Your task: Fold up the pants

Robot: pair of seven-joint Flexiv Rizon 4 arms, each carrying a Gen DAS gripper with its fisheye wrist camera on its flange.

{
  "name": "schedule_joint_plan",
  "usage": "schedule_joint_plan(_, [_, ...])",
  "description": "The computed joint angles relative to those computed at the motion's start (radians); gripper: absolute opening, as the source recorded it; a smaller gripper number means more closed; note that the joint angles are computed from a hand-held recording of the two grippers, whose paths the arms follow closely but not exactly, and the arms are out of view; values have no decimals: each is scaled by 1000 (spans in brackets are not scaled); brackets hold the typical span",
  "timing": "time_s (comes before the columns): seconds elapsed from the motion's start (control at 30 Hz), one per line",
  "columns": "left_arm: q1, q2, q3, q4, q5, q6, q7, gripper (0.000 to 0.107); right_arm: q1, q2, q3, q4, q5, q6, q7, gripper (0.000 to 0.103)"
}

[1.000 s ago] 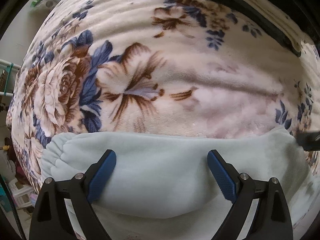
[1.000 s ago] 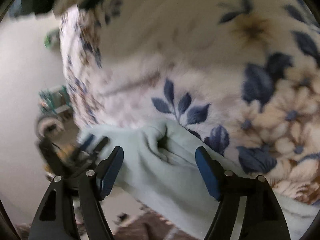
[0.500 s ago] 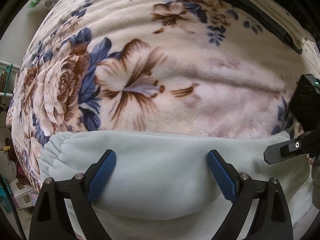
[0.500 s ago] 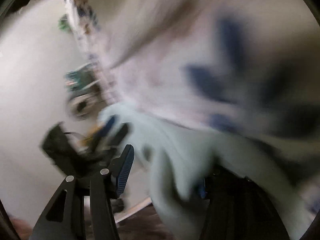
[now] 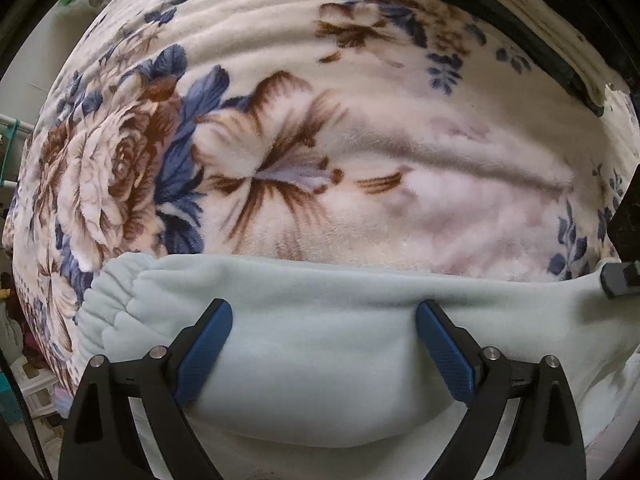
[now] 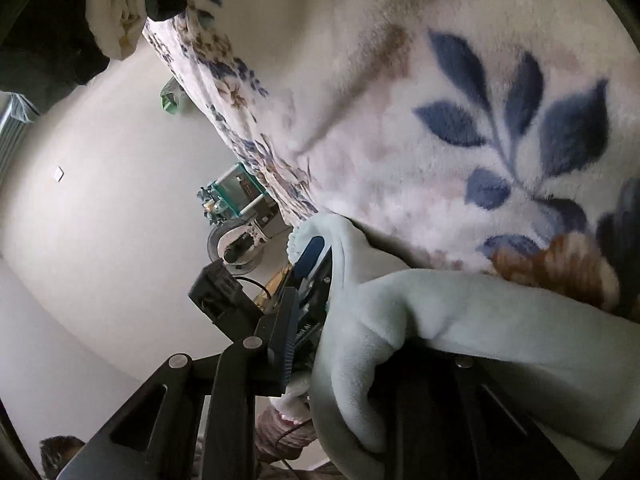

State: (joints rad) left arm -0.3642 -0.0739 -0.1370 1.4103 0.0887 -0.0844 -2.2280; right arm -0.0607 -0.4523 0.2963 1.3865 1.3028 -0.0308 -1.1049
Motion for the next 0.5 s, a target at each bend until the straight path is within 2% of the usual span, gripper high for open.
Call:
schedule_joint_plan(0.2, [12, 13, 7, 19, -2, 9, 25, 95, -7, 55, -47, 33, -71, 61, 88, 23])
schedule_joint_plan(0.3, [19, 22, 12, 33, 0, 10, 27, 95, -3, 88, -72, 41, -132, 98, 111, 14])
schedule_joint_plan(0.4, [23, 27, 9, 36, 3, 12, 20, 95, 10, 89, -81, 6, -179, 98, 86, 13])
schedule_joint_plan(0.47, [26, 22, 6, 28, -1, 11, 16, 95, 50, 78, -90, -58, -296, 71, 84, 14])
schedule_joint_plan(0.5, [25, 16, 2, 14, 1, 4, 14, 95, 60, 66, -88, -86, -328, 49, 80, 21])
